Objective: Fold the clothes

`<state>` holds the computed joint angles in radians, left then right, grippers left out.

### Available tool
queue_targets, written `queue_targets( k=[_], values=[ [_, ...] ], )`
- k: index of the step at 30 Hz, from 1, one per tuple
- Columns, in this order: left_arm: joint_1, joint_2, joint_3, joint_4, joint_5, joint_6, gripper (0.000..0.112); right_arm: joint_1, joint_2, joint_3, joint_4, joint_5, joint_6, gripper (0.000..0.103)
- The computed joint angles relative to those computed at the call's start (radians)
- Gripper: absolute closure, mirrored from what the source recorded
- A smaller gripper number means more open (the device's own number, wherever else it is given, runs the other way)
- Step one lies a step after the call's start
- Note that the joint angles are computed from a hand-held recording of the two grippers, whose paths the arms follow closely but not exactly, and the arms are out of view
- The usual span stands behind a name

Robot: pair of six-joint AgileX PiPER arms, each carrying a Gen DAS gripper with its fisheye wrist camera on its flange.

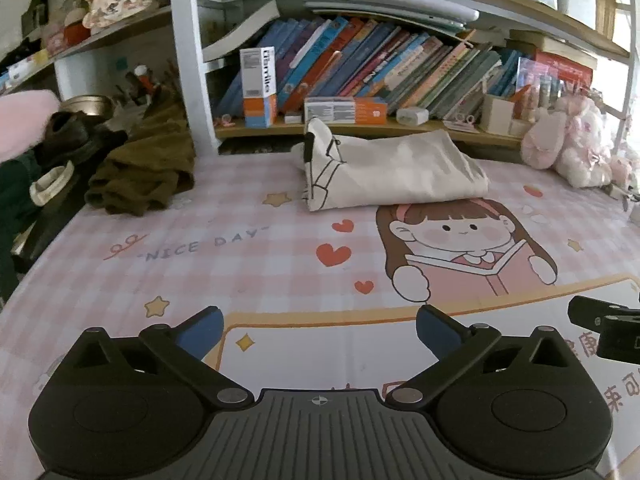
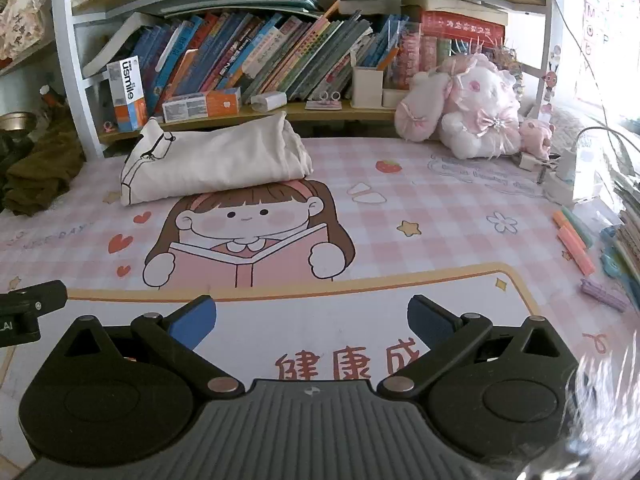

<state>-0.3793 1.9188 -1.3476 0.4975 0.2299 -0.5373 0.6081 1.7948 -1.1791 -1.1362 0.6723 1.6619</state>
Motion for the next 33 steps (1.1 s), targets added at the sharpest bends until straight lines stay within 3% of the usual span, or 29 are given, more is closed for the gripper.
queue_targets(
  k=[7, 14, 33],
  values=[
    [0.01, 0.022, -0.024, -0.242, 0.009, 0.252, 0.009, 0.01, 0.005, -0.007, 0.019, 0.025, -0.004, 0.0],
    [0.0, 0.049, -0.05, -0.333, 0.031, 0.349, 0.009, -0.009, 0.01, -0.015, 0.061, 0.006, -0.056, 0.0],
    [-0.011, 0.097, -0.114, -0.278, 0.062, 0.275, 0.009, -0.055, 0.035, -0.061, 0.137, -0.047, -0.198, 0.0]
  ],
)
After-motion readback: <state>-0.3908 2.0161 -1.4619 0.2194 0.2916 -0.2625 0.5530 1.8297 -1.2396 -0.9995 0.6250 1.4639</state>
